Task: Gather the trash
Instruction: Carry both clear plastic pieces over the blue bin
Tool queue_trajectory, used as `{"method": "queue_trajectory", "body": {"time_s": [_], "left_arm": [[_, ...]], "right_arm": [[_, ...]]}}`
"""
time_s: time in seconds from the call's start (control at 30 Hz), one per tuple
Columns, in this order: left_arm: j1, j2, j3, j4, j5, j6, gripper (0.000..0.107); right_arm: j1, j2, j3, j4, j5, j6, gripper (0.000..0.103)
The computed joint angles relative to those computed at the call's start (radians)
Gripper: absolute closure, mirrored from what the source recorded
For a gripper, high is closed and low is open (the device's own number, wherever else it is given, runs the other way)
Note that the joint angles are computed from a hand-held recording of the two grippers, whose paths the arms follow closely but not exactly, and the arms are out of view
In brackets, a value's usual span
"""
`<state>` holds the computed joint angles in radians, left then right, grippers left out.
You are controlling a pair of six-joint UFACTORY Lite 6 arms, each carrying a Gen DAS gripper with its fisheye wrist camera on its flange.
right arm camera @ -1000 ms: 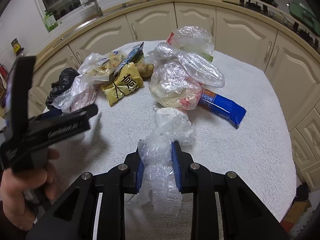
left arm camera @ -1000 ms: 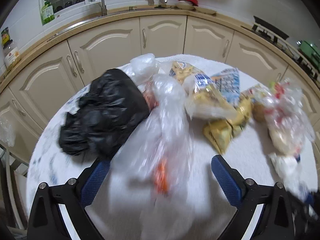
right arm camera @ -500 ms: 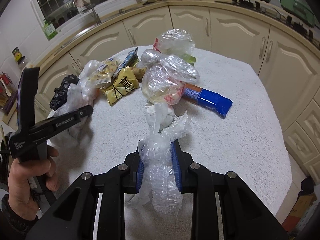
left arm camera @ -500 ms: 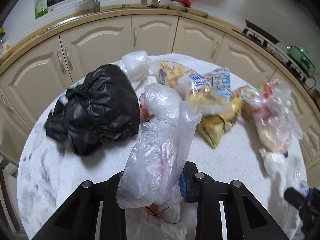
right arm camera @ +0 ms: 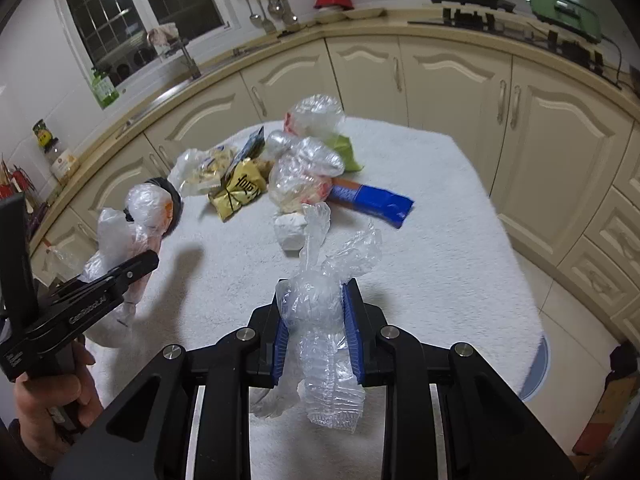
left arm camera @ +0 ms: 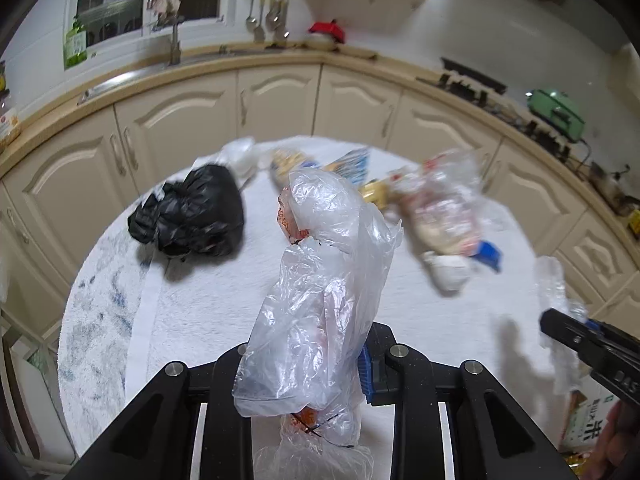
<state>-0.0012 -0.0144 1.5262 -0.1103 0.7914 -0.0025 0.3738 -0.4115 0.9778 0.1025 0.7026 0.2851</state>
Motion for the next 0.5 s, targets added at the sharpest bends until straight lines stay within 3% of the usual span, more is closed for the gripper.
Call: {"method": "queue_trajectory", "body": {"time_s": [0.27, 0.5], "left_arm": [[-0.187, -0.176, -0.03, 0.067, 0.034, -0.098, 0.083], [-0.407, -0.083, 0.082, 0.159, -0.001, -0.209, 0.083]], "right_arm": [[-0.201, -0.129, 0.022, 0.132, 0.088, -0.193, 0.078], [-0.664, -0.187, 0.058, 0.413, 0.252, -0.6, 0.078]]}}
